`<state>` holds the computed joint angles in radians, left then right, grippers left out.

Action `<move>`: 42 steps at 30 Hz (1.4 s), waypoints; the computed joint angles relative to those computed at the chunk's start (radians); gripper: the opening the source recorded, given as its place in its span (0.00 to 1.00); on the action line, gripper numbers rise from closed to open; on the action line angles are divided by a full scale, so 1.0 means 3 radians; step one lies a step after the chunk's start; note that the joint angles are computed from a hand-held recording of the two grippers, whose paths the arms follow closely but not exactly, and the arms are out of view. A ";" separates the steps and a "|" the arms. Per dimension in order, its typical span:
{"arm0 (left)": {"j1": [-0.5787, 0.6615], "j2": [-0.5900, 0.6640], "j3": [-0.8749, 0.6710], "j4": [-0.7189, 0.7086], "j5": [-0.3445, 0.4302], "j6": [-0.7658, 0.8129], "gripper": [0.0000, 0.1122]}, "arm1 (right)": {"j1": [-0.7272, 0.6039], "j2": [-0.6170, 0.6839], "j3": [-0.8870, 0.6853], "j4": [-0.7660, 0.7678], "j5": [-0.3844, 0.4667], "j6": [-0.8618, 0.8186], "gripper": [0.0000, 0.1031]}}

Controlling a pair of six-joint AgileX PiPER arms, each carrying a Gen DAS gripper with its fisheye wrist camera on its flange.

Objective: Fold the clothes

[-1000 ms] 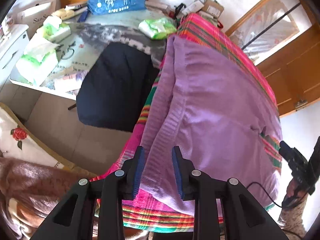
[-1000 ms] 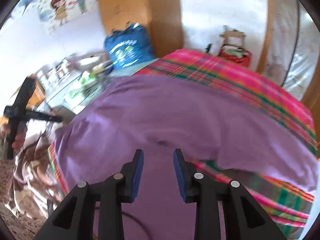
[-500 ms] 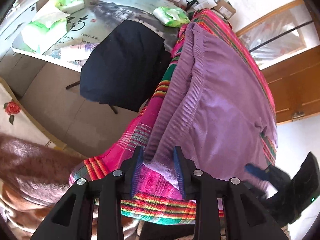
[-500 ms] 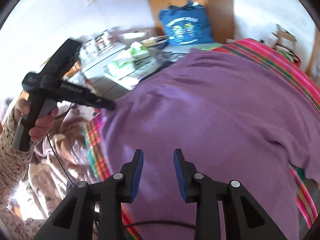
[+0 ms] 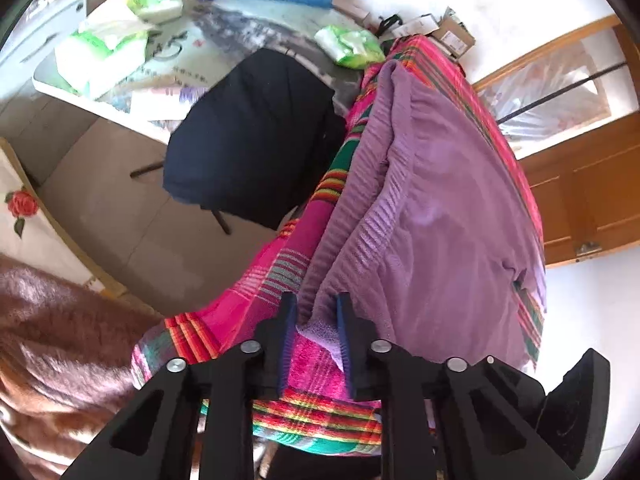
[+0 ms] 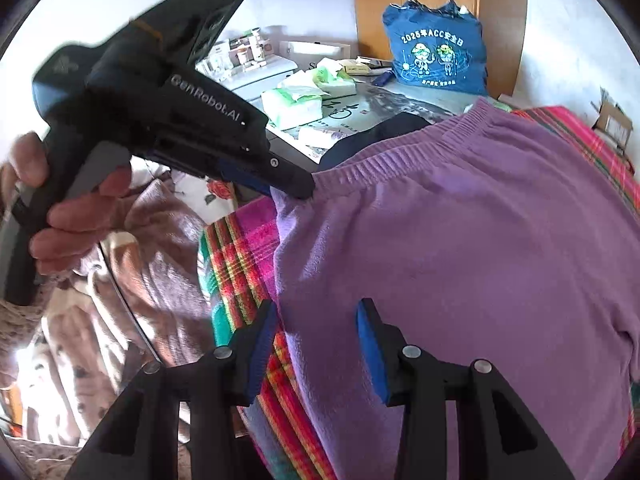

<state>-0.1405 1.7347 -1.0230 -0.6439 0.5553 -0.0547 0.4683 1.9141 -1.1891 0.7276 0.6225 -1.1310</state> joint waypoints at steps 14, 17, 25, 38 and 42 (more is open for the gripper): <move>0.0090 0.0060 -0.0245 0.0367 0.0219 -0.0221 0.19 | 0.0018 -0.0009 0.0036 0.0091 0.0025 -0.0092 0.14; 0.0072 0.0035 -0.0462 0.0540 0.0226 -0.0321 0.22 | -0.0076 0.0025 -0.0082 0.0111 0.0258 -0.0022 0.14; -0.0058 0.0819 -0.1692 0.0384 0.0573 -0.0084 0.26 | -0.0300 0.0033 -0.0147 0.0424 0.0543 -0.0088 0.23; -0.0119 0.1986 -0.3476 0.0838 0.1527 -0.0643 0.26 | -0.0421 0.0182 -0.0256 0.0516 0.0665 -0.0020 0.23; -0.0038 0.2023 -0.3464 0.0636 0.1462 -0.0618 0.26 | -0.0467 0.0221 -0.0275 0.0526 0.0714 -0.0040 0.23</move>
<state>-0.1518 2.3415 -2.0621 -0.4533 0.9940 -0.2402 0.3282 1.9803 -1.2715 0.8853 0.8368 -1.1432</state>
